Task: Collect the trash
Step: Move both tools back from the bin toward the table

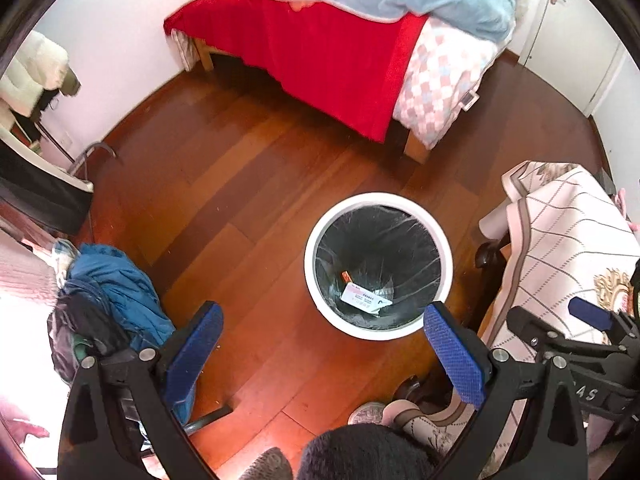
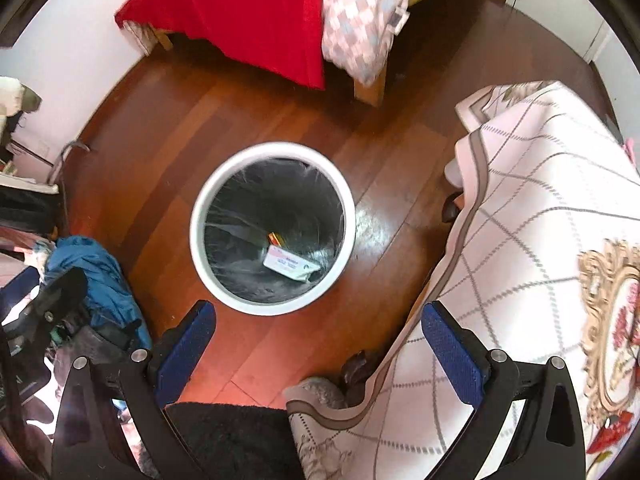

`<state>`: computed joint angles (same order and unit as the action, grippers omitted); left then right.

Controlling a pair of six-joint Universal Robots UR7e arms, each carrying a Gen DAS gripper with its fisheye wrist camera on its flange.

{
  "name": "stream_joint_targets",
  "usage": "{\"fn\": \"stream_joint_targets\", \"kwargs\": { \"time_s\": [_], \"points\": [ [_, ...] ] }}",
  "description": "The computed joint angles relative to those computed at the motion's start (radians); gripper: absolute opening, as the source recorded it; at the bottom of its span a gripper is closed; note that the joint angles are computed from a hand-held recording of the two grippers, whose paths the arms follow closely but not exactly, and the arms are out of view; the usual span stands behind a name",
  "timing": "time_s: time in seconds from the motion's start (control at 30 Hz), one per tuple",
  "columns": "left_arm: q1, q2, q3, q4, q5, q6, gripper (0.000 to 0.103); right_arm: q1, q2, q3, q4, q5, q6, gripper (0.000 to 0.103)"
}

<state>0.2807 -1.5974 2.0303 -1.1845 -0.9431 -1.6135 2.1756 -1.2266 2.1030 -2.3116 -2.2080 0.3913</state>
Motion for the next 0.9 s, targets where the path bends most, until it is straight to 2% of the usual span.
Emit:
{"fn": "stream_joint_targets", "kwargs": {
  "time_s": [0.23, 0.3, 0.43, 0.5, 0.63, 0.73, 0.83, 0.9],
  "points": [
    [-0.127, 0.038, -0.103, 0.134, 0.010, -0.097, 0.102, 0.078, -0.134, 0.004, 0.039, 0.017, 0.036, 0.103],
    [-0.155, 0.068, -0.145, 0.171, 0.012, -0.117, 0.102, 0.096, -0.195, 0.008, 0.048, 0.044, 0.052, 0.103],
    [-0.209, 0.132, -0.199, 0.139, 0.043, -0.092, 0.102, 0.128, -0.330, 0.021, 0.071, 0.080, 0.091, 0.103],
    [-0.223, 0.181, -0.218, 0.081, 0.057, -0.041, 0.102, 0.146, -0.418, 0.029, 0.108, 0.067, 0.122, 0.103],
    [-0.218, 0.302, -0.224, -0.126, 0.055, 0.118, 0.102, 0.148, -0.594, 0.037, 0.241, 0.016, 0.216, 0.103],
    [-0.203, 0.408, -0.214, -0.324, 0.015, 0.253, 0.102, 0.115, -0.747, 0.040, 0.409, -0.062, 0.308, 0.103],
    [-0.184, 0.540, -0.221, -0.490, -0.034, 0.373, 0.102, 0.010, -0.927, 0.034, 0.628, -0.142, 0.394, 0.103],
    [-0.170, 0.630, -0.240, -0.567, -0.076, 0.430, 0.102, -0.091, -1.023, 0.036, 0.720, -0.158, 0.382, 0.103]
  ]
}}
